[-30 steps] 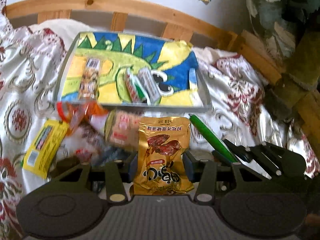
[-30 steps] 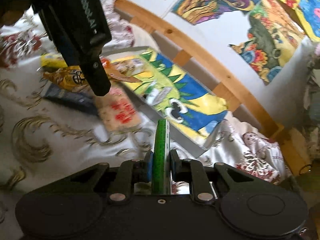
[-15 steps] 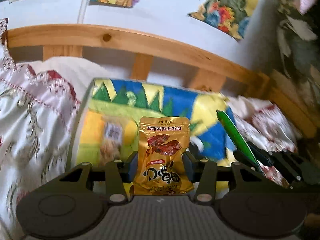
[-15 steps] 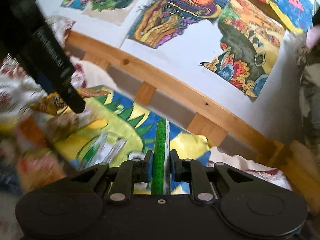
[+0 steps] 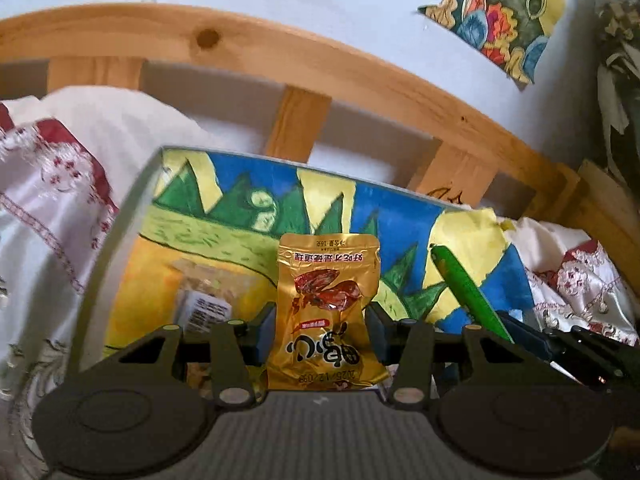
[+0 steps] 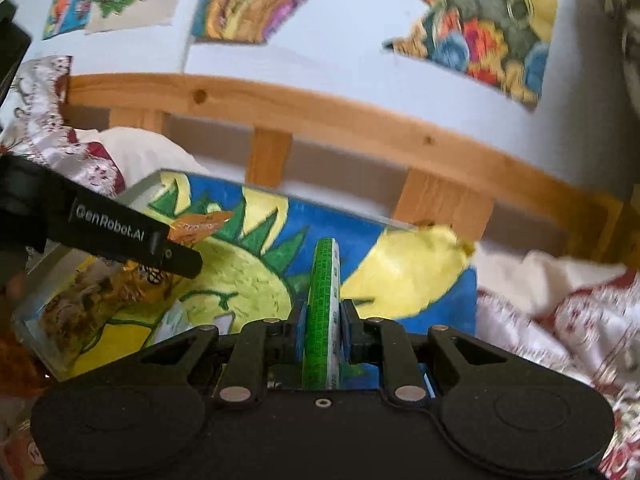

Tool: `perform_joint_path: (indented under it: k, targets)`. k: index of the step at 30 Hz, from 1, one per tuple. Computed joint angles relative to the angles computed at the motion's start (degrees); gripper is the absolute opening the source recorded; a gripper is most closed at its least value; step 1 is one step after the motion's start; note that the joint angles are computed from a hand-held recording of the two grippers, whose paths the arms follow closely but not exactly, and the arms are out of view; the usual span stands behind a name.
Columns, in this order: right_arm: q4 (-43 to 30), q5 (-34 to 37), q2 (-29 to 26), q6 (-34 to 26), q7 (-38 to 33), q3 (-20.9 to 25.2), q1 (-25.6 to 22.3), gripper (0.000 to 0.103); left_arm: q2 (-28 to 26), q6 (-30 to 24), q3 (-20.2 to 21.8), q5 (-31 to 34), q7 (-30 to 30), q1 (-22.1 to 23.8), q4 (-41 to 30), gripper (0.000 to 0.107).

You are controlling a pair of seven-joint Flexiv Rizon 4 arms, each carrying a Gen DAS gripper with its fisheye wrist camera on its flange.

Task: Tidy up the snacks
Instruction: 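Carry both snacks into the tray, opening the left tool while the right tool lowers the green stick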

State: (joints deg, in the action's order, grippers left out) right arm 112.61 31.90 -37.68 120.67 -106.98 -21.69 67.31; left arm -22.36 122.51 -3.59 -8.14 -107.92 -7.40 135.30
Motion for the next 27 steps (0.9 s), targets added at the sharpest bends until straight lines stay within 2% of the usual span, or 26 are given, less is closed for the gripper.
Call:
perform_joint_path:
  k: [2, 5, 9, 11, 14, 16, 19, 22, 24, 27]
  targets:
    - [-0.34, 0.52, -0.3, -1.85, 0.69, -0.75, 0.48, 0.019, -0.61, 0.09, 0.58, -0.74, 0.86, -0.96, -0.45, 0.051]
    - [0.16, -0.2, -0.75, -3.23, 2.81, -1.67, 1.04, 0.019, -0.86, -1.14, 4.5, -7.14, 6.22, -7.03, -1.21, 0.051]
    - [1.34, -1.88, -0.87, -3.89, 6.51, -2.0, 1.17, 0.019, -0.6, -3.76, 5.41, -12.22, 9.75, -9.52, -1.63, 0.051]
    - [1.81, -2.67, -1.18, -3.26, 7.72, -2.4, 1.49, 0.019, -0.23, -4.99, 4.54, -12.07, 10.04, -8.55, -1.64, 0.052]
    - [2.34, -3.8, -1.17, -3.16, 8.72, -2.5, 1.54, 0.019, 0.62, -6.71, -1.1, -5.36, 5.57, -0.6, -1.12, 0.054]
    - [2.57, -4.31, -1.16, -3.27, 9.41, -2.5, 1.44, 0.019, 1.0, -8.0, -1.59, -4.33, 3.65, 0.62, -1.13, 0.055]
    - [3.03, -4.82, -1.27, -3.18, 10.53, -2.47, 1.42, 0.022, 1.45, -8.77, -0.73, -3.95, 2.23, 0.28, -0.9, 0.059]
    - [3.53, -5.85, -0.72, -2.38, 11.02, -1.24, 0.3, 0.027, 1.46, -8.4, 2.34, -6.07, 2.69, -3.39, -0.8, 0.065]
    - [3.82, -5.68, -0.34, -2.12, 10.78, -1.44, 0.52, 0.032, 1.6, -7.53, 2.28, -5.77, 2.59, -3.45, -0.55, 0.082]
    - [4.37, -4.94, 0.41, -1.12, 10.21, -1.21, 0.54, 0.037, 1.57, -4.51, 2.64, -5.29, 2.99, -4.2, 0.32, 0.085]
